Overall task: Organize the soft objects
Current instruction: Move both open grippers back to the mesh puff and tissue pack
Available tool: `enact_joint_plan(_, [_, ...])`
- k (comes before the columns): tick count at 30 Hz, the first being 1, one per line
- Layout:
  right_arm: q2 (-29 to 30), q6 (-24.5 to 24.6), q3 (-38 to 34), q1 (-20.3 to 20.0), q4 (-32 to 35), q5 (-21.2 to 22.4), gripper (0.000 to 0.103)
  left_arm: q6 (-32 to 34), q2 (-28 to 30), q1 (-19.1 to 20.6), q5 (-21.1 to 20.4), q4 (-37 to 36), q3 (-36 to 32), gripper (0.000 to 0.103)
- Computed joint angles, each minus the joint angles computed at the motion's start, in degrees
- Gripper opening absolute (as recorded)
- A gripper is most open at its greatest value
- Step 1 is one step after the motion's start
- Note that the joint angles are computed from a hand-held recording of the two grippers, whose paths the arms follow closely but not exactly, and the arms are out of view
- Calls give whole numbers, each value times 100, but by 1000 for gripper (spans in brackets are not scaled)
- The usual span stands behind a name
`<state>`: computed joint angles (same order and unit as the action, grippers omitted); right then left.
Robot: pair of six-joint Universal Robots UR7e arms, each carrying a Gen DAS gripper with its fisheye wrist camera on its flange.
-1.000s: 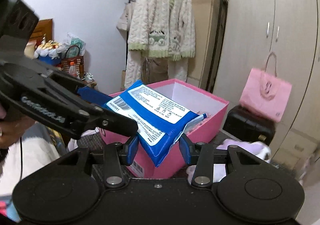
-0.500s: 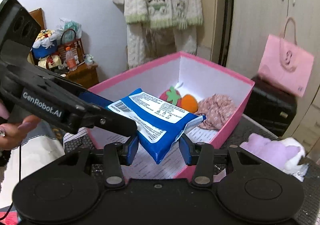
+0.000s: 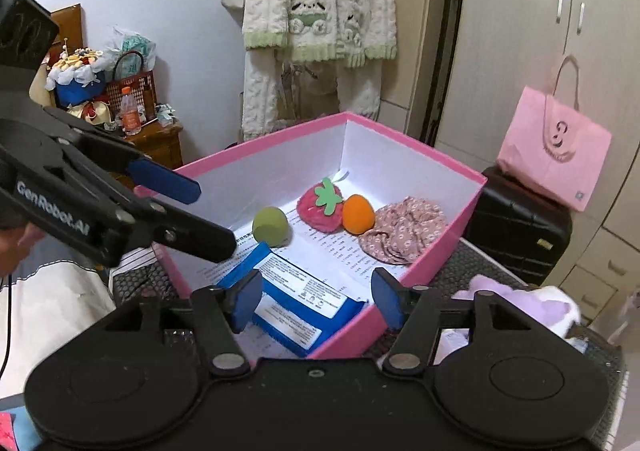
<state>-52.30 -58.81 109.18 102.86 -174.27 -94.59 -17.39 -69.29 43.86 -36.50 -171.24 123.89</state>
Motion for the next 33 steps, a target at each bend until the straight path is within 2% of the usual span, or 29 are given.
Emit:
enact_joint_plan(5, [-444, -218, 323, -176, -73, 309, 67, -100, -14, -433, 412, 280, 154, 79])
enact_joint_plan(10, [-931, -248, 515, -471, 173, 639, 67, -265, 129, -856, 832, 360, 268, 79])
enact_joint_plan(12, [-1145, -232, 594, -615, 231, 828, 67, -148, 227, -1037, 941, 241, 286, 79])
enact_joint_plan(14, [-1338, -229, 644, -772, 274, 996, 72, -14, 330, -1161, 940, 130, 270, 80])
enact_joint_plan(17, [-1484, -234, 693, -960, 120, 1110, 75, 536, 664, -1273, 935, -277, 182, 85])
enact_joint_plan(21, [-1528, -145, 629, -1141, -8, 1127, 75, 964, 1244, -1266, 1108, -483, -106, 85])
enact_joint_plan(33, [-1392, -367, 193, -1643, 671, 1402, 75, 1712, 2420, -841, 591, -917, -1144, 85])
